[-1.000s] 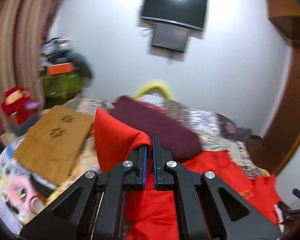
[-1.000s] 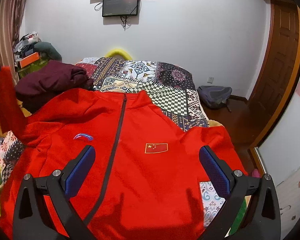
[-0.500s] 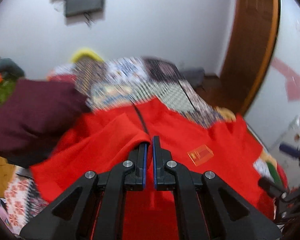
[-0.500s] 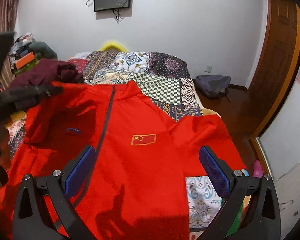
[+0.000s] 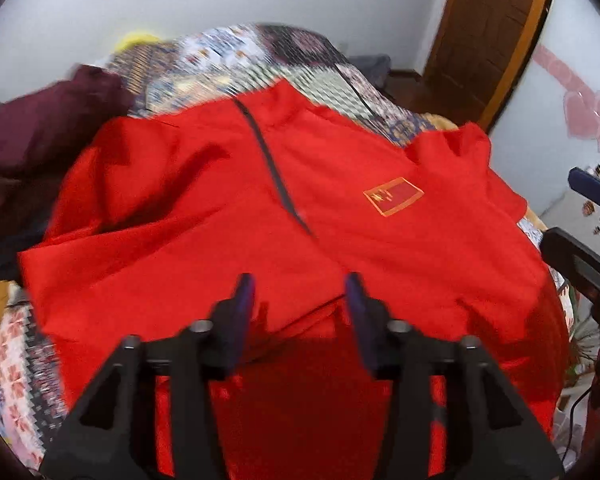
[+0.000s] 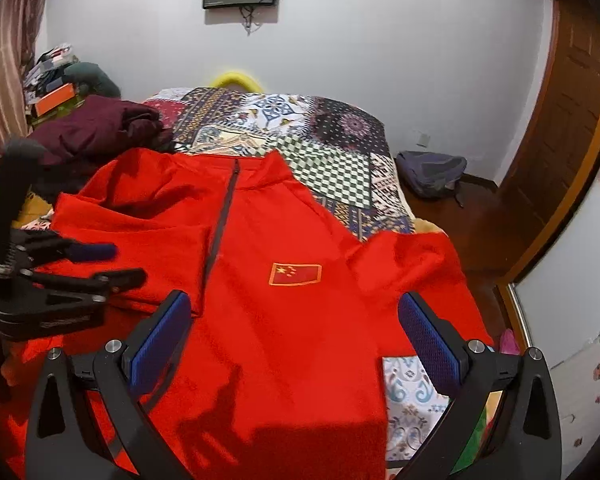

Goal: Fold large clothes

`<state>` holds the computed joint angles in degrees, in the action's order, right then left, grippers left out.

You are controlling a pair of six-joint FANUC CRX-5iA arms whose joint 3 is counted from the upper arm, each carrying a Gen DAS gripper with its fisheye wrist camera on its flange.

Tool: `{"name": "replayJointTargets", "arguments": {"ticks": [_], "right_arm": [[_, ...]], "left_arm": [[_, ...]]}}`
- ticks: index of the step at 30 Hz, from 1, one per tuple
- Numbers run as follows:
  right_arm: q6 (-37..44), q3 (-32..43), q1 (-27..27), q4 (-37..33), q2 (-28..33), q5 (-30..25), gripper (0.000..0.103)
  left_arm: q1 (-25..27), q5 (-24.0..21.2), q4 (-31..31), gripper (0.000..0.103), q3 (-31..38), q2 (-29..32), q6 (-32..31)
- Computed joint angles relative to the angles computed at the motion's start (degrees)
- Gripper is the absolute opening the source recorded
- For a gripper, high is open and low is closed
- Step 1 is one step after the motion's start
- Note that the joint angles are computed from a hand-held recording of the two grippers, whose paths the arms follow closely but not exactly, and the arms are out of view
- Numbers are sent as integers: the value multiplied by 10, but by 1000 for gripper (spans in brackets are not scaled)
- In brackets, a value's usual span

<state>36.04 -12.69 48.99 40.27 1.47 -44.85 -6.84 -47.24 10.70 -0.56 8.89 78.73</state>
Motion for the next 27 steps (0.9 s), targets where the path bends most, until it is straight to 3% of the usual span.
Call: {"name": "replayJointTargets", "arguments": {"ticks": [8, 13, 17, 27], "right_arm": [[39, 35, 24, 2, 27, 5, 103], [129, 95, 40, -53, 67, 2, 103], [214, 153, 51, -102, 110, -17, 103], [409, 314, 71, -217, 236, -122, 101]], "left_arm": [[65, 49, -36, 65, -77, -110, 20], [100, 52, -112, 73, -104, -162, 63], [140, 51, -91, 80, -141, -184, 44], [203, 37, -66, 80, -206, -205, 39]]}}
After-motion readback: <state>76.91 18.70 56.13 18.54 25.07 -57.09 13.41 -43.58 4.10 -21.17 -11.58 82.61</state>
